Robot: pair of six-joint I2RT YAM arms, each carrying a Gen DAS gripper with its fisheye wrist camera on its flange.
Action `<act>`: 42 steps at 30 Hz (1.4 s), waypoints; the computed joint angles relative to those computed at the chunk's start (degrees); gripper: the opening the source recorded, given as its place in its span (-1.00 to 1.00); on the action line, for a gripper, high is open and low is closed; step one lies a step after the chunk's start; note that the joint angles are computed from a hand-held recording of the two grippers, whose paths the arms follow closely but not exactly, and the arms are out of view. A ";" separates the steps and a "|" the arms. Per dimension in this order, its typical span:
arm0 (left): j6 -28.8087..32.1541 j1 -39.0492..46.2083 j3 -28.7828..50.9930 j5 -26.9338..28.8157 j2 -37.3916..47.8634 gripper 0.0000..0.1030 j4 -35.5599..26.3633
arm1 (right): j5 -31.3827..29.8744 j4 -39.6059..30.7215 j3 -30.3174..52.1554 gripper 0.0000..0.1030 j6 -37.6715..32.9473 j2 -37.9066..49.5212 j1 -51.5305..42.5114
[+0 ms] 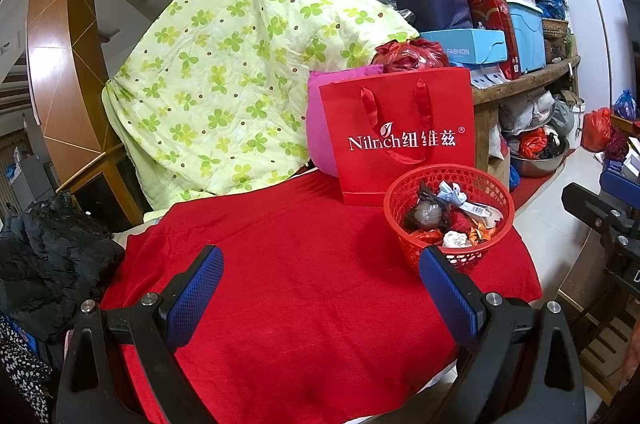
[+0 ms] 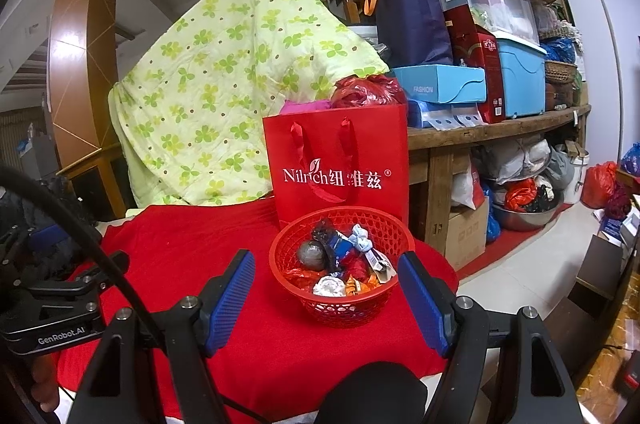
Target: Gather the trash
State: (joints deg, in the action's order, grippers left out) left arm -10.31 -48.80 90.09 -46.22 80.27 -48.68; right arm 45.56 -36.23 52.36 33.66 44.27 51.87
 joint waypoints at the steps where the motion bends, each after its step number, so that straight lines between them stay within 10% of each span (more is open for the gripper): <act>1: 0.11 0.15 -0.16 0.15 -0.14 0.90 0.16 | -0.02 0.02 0.00 0.50 0.04 0.00 -0.01; 42: -0.33 0.72 -1.87 0.50 -1.17 0.91 0.85 | 0.62 1.16 -0.15 0.50 0.75 2.46 1.73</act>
State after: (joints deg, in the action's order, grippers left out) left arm -10.63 -48.08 88.23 -45.72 79.10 -47.83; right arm 46.18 -35.07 52.21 34.41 46.73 53.60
